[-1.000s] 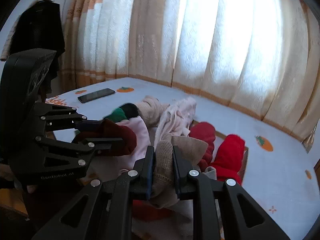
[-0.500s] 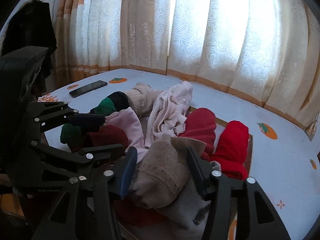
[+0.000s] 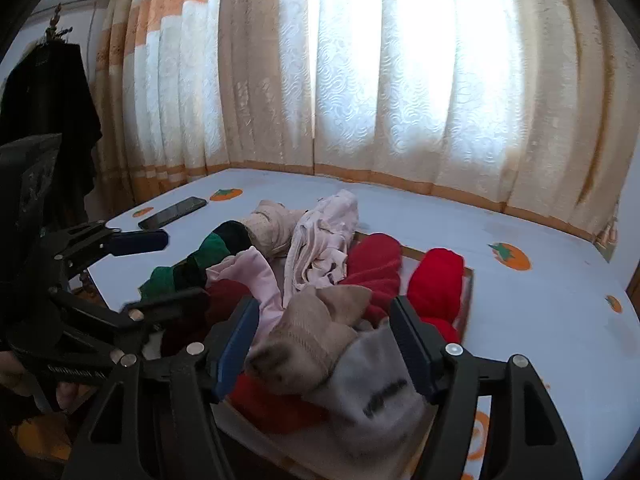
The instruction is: Take underwear out of drawer
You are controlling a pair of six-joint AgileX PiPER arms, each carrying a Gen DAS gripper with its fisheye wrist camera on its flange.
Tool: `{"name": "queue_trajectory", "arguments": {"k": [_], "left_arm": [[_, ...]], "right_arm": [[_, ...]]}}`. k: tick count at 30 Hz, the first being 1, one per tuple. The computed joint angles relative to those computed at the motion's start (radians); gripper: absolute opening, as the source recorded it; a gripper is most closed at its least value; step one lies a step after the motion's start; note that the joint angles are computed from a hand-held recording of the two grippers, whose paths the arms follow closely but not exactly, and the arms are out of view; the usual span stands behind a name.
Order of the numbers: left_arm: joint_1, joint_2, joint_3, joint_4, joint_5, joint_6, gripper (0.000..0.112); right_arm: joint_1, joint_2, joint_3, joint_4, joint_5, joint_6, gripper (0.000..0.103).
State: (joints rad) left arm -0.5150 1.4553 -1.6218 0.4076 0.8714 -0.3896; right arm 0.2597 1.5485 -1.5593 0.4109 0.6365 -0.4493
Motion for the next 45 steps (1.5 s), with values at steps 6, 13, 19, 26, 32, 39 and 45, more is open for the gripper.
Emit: {"name": "queue_trajectory", "arguments": {"k": [6, 13, 19, 26, 32, 39, 45], "left_arm": [[-0.143, -0.152, 0.134, 0.203, 0.032, -0.228, 0.099], [-0.406, -0.24, 0.182, 0.437, 0.186, -0.417, 0.103], [-0.493, -0.252, 0.147, 0.453, 0.26, -0.443, 0.103], [-0.526, -0.27, 0.141, 0.475, 0.31, -0.495, 0.103], [-0.523, -0.271, 0.138, 0.479, 0.332, -0.499, 0.103], [-0.524, -0.27, 0.136, 0.476, 0.338, -0.502, 0.103], [-0.524, -0.265, 0.13, 0.478, 0.343, -0.501, 0.103]], "right_arm": [[-0.027, -0.157, 0.148, 0.022, -0.006, 0.033, 0.074], [0.008, -0.371, 0.332, -0.011, -0.057, 0.099, 0.079], [0.097, -0.485, 0.388, -0.2, -0.081, 0.27, 0.08], [0.114, -0.535, 0.392, -0.28, -0.086, 0.339, 0.081], [0.135, -0.54, 0.396, -0.311, -0.092, 0.367, 0.081], [0.138, -0.542, 0.405, -0.29, -0.094, 0.345, 0.081], [0.143, -0.545, 0.41, -0.292, -0.103, 0.346, 0.081]]}}
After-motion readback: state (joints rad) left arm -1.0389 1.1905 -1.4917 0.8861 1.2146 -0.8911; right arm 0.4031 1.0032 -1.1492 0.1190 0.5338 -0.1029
